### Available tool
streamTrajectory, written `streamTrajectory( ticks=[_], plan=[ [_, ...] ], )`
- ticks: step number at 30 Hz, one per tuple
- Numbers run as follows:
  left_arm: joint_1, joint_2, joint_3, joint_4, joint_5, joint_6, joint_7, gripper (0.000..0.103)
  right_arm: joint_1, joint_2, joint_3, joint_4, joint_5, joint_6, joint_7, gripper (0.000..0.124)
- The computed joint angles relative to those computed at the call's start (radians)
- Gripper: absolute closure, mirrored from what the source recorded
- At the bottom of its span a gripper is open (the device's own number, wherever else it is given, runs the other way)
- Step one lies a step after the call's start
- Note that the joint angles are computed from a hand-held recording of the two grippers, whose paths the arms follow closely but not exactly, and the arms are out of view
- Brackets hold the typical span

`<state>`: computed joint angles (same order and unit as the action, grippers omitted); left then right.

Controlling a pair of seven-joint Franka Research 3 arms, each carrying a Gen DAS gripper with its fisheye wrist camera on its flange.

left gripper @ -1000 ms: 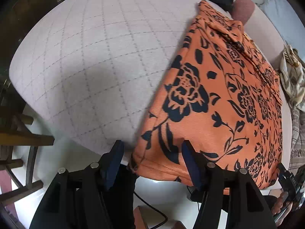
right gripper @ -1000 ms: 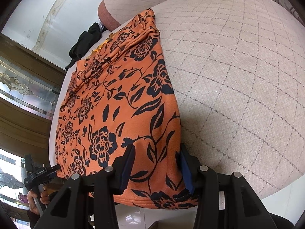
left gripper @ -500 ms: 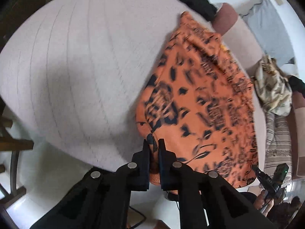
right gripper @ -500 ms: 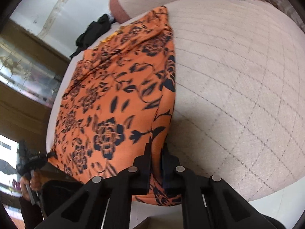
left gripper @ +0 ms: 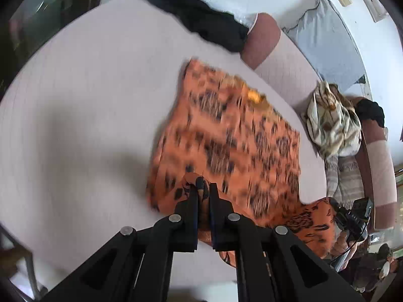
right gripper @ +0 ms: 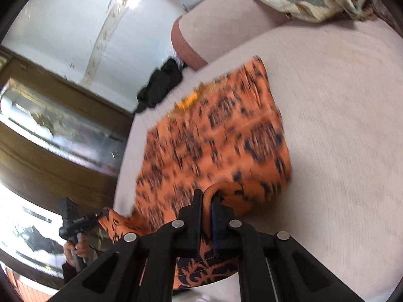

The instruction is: Fold small clothes

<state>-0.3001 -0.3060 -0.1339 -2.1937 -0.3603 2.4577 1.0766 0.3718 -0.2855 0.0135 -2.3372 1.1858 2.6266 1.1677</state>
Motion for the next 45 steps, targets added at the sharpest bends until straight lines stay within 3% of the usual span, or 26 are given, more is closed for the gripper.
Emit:
streamTrajectory(
  ticks=[5,8,12,14,17,18,19,20,21,22,23,25,28,29,32,34,36,39,42,45],
  plan=[
    [0.077,0.310,-0.007,0.363,0.093,-0.042,-0.008,0.096,-0.050,0.240,-0.023,0.276,0.097,0.029,-0.022,0.118],
    [0.106,0.539,-0.017,0.603,0.221,-0.042,-0.103,0.094,-0.101,0.405,-0.006,0.438,0.127,0.056,0.039,0.115],
    [0.113,0.722,-0.023,0.743,0.331,-0.015,-0.218,0.090,-0.160,0.636,0.028,0.628,0.168,0.103,0.140,0.113],
    [0.109,0.727,-0.018,0.692,0.376,0.063,-0.293,0.090,-0.190,0.695,0.060,0.658,0.237,0.158,0.131,0.109],
    [0.103,0.643,-0.005,0.502,0.479,0.312,-0.441,0.089,-0.245,0.707,0.125,0.645,0.402,0.227,0.000,0.108],
    [0.069,0.613,0.039,0.453,0.573,0.379,-0.547,0.088,-0.254,0.690,0.139,0.626,0.441,0.235,-0.075,0.108],
    [0.010,0.573,0.118,0.401,0.737,0.444,-0.722,0.083,-0.248,0.679,0.138,0.614,0.409,0.237,-0.081,0.108],
    [-0.054,0.522,0.205,0.353,0.907,0.486,-0.897,0.066,-0.231,0.656,0.132,0.592,0.328,0.242,-0.068,0.108],
    [-0.129,0.486,0.293,0.332,1.069,0.487,-1.073,0.055,-0.220,0.639,0.132,0.576,0.269,0.245,-0.055,0.108],
    [-0.184,0.444,0.345,0.312,1.205,0.446,-1.228,0.037,-0.200,0.615,0.131,0.557,0.186,0.246,-0.037,0.108],
    [-0.224,0.396,0.363,0.285,1.271,0.373,-1.315,0.032,-0.186,0.600,0.130,0.543,0.117,0.246,-0.012,0.108],
    [-0.208,0.327,0.310,0.216,1.236,0.349,-1.299,0.031,-0.130,0.565,0.110,0.510,-0.112,0.248,0.096,0.108],
    [-0.211,0.263,0.233,0.131,1.123,0.268,-1.239,0.031,-0.068,0.550,0.080,0.481,-0.343,0.292,0.272,0.108],
    [-0.212,0.256,0.208,0.102,1.110,0.254,-1.241,0.030,-0.035,0.557,0.044,0.478,-0.447,0.308,0.374,0.108],
    [-0.205,0.302,0.153,0.102,0.987,0.192,-1.161,0.031,0.022,0.596,-0.053,0.500,-0.662,0.295,0.596,0.108],
    [-0.165,0.351,0.111,0.140,0.848,0.166,-1.004,0.031,0.046,0.615,-0.098,0.519,-0.769,0.277,0.698,0.108],
    [-0.160,0.368,0.101,0.175,0.863,0.110,-0.993,0.031,0.026,0.639,-0.093,0.561,-0.812,0.240,0.729,0.108],
    [-0.113,0.369,0.068,0.172,0.809,0.146,-0.969,0.030,0.014,0.666,-0.094,0.601,-0.888,0.211,0.794,0.108],
    [-0.069,0.366,0.035,0.167,0.775,0.150,-0.951,0.030,-0.033,0.661,-0.045,0.584,-0.887,0.237,0.811,0.105],
    [-0.036,0.378,-0.003,0.188,0.773,0.099,-0.957,0.030,-0.056,0.624,-0.021,0.525,-0.896,0.276,0.814,0.072]
  ],
)
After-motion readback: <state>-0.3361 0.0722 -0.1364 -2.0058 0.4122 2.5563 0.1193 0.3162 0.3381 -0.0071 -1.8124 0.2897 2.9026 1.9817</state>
